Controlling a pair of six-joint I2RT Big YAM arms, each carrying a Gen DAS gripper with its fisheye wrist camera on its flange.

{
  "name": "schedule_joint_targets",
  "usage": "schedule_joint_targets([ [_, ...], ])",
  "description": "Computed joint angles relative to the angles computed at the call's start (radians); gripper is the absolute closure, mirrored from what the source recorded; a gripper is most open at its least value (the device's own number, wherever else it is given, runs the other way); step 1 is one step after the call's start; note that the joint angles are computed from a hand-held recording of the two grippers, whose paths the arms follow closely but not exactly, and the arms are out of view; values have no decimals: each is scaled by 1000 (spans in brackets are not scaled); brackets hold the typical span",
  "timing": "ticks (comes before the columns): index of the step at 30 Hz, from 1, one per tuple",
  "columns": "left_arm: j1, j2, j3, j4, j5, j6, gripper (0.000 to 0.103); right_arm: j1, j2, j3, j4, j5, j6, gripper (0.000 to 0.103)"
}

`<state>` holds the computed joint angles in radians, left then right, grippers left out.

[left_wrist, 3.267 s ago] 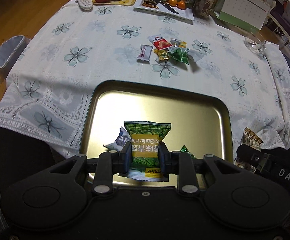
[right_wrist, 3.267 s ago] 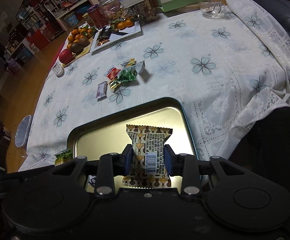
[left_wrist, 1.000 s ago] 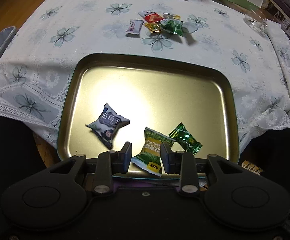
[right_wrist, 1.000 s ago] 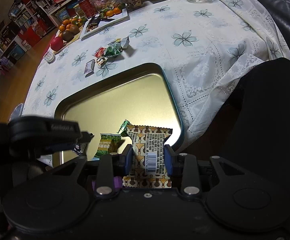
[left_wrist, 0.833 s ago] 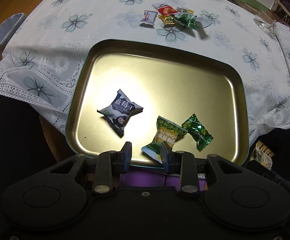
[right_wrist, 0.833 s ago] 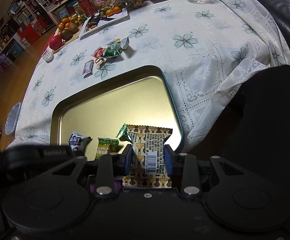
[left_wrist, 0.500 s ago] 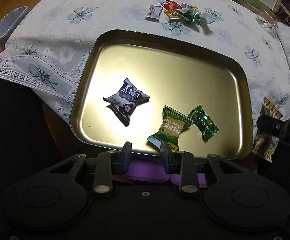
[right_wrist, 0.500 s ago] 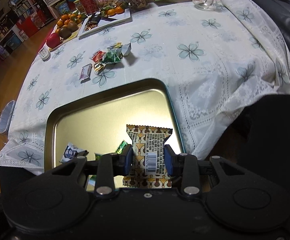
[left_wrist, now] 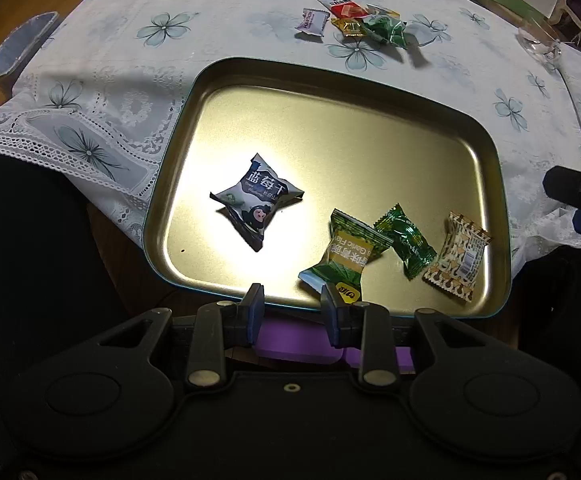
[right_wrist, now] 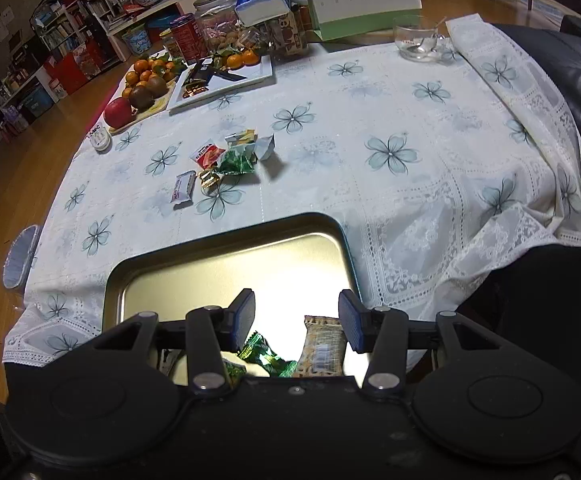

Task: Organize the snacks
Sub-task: 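Carry both packets to the gold tray and open both tools to release them, then move both open tools back toward the remaining snack pile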

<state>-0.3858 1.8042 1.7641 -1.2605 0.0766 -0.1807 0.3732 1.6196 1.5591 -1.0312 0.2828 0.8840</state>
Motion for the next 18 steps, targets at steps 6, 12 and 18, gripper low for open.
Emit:
schedule_joint_targets([
  [6,2,20,40,-55,17,-9,62,10,-23,-56,4,-24,37,54],
  [12,-7,63,181,-183,-16,-21,62,11,-39,-93,-15,-26,64,54],
  [18,-23,131,401,-366,-24,-69,62,12,-22,-69,-70,-22,67,54],
])
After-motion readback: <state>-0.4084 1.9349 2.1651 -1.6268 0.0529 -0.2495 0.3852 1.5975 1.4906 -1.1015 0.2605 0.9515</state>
